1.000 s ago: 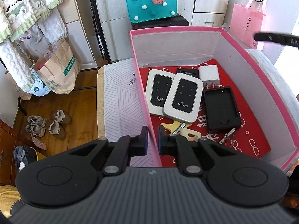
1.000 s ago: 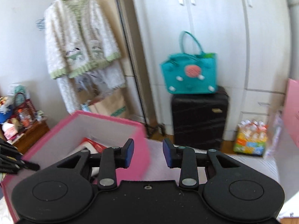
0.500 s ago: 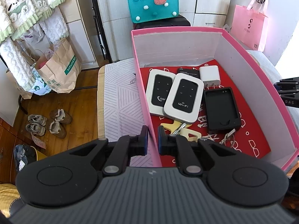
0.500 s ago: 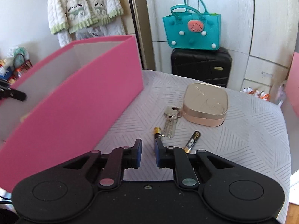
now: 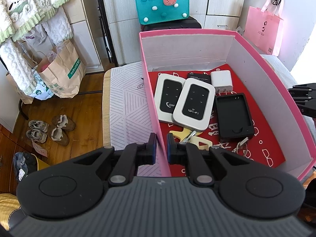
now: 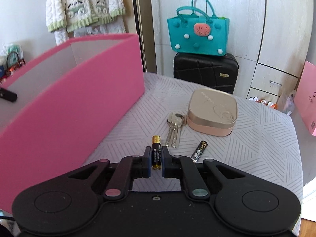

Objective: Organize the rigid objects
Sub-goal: 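Carry the AA battery into the pink box and release it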

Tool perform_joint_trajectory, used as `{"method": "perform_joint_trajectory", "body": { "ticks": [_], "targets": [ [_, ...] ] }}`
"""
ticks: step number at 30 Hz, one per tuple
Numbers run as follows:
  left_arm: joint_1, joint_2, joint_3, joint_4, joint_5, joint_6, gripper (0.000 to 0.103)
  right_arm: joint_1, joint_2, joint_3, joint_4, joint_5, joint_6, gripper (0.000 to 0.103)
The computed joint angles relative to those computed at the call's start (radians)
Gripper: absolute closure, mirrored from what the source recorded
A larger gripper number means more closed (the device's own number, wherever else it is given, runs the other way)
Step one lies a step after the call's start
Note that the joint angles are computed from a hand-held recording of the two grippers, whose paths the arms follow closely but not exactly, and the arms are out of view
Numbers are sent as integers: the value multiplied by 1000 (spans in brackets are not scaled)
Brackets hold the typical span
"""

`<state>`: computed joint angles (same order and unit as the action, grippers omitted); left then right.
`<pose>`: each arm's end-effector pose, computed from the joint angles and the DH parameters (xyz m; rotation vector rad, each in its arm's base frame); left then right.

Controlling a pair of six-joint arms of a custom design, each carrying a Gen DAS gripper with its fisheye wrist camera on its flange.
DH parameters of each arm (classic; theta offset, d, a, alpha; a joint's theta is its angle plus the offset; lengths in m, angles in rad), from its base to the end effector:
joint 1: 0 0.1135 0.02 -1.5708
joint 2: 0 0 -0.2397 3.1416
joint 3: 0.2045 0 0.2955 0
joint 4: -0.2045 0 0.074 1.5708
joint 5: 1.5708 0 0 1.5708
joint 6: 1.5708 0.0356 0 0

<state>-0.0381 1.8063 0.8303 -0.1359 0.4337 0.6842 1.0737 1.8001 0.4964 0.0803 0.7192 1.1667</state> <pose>0.3340 -0.0277 0.0453 1.0252 2.3424 -0.3442 0.1365 0.2024 -0.0111 0.2643 2.3418 -0.0136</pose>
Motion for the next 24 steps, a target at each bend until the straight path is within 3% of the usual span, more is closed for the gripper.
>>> {"method": "perform_joint_trajectory", "body": {
  "ticks": [6,10,13,16,24],
  "targets": [
    [-1,2,1,-1,2,-4,94,76,-204,-47,-60,83,12,92],
    [2,3,3,-2,4,-4,94,117,-350,-78,3,88,-124,92],
    [2,3,3,-1,4,-4,94,110,-398,-72,87,1,-280,92],
    [3,3,3,-1,5,-4,94,63,-367,-21,129,-153,-396,92],
    [4,5,5,-4,7,0,94,-30,-175,215,-78,-412,-559,92]
  ]
}}
